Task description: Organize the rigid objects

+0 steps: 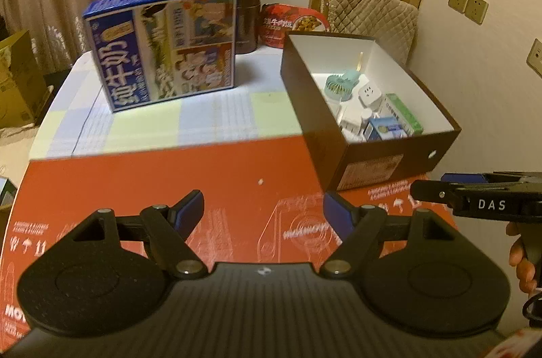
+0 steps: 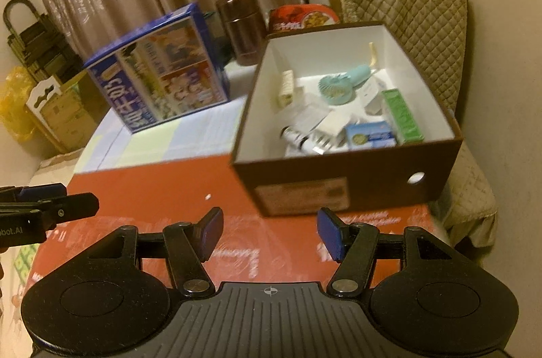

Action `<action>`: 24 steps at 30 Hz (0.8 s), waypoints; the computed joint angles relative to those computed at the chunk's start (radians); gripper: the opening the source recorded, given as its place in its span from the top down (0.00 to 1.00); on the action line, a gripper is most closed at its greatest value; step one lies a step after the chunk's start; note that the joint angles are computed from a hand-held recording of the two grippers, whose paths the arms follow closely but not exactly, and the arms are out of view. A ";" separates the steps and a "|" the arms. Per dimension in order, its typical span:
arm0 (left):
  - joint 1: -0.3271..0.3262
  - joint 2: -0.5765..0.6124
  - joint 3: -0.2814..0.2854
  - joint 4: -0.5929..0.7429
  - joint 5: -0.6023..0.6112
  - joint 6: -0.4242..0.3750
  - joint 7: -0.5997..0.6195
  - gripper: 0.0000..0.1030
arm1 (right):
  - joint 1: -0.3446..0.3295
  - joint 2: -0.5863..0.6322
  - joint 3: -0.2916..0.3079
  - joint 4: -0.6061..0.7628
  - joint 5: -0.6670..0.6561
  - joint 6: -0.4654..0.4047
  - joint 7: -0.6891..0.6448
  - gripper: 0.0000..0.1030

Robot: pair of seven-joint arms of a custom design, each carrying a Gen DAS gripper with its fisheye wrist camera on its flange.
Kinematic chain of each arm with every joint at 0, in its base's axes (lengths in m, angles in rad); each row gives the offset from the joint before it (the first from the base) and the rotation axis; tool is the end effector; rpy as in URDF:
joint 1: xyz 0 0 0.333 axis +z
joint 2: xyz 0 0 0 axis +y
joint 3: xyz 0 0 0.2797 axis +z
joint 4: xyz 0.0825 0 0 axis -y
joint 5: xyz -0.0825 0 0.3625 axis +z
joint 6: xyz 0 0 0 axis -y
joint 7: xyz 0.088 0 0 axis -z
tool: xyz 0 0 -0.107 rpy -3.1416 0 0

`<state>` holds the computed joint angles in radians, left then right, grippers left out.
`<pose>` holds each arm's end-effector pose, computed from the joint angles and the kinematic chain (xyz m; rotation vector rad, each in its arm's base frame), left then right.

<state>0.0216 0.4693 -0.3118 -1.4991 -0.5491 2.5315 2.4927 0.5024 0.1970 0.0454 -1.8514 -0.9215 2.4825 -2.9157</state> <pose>0.6775 -0.1565 0.4476 -1.0515 2.4933 -1.0659 0.5280 0.3242 0.4365 -1.1112 2.1678 -0.6338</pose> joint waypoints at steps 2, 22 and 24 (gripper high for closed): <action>0.025 -0.033 -0.005 -0.048 -0.028 0.004 0.029 0.28 | 0.015 0.022 0.011 0.033 0.015 -0.020 -0.007 0.43; 0.112 -0.247 0.115 -0.320 -0.252 -0.063 0.280 0.28 | 0.229 0.238 -0.013 0.356 0.104 -0.148 -0.079 0.43; 0.114 -0.258 0.126 -0.334 -0.263 -0.067 0.292 0.28 | 0.245 0.253 -0.019 0.378 0.111 -0.153 -0.086 0.43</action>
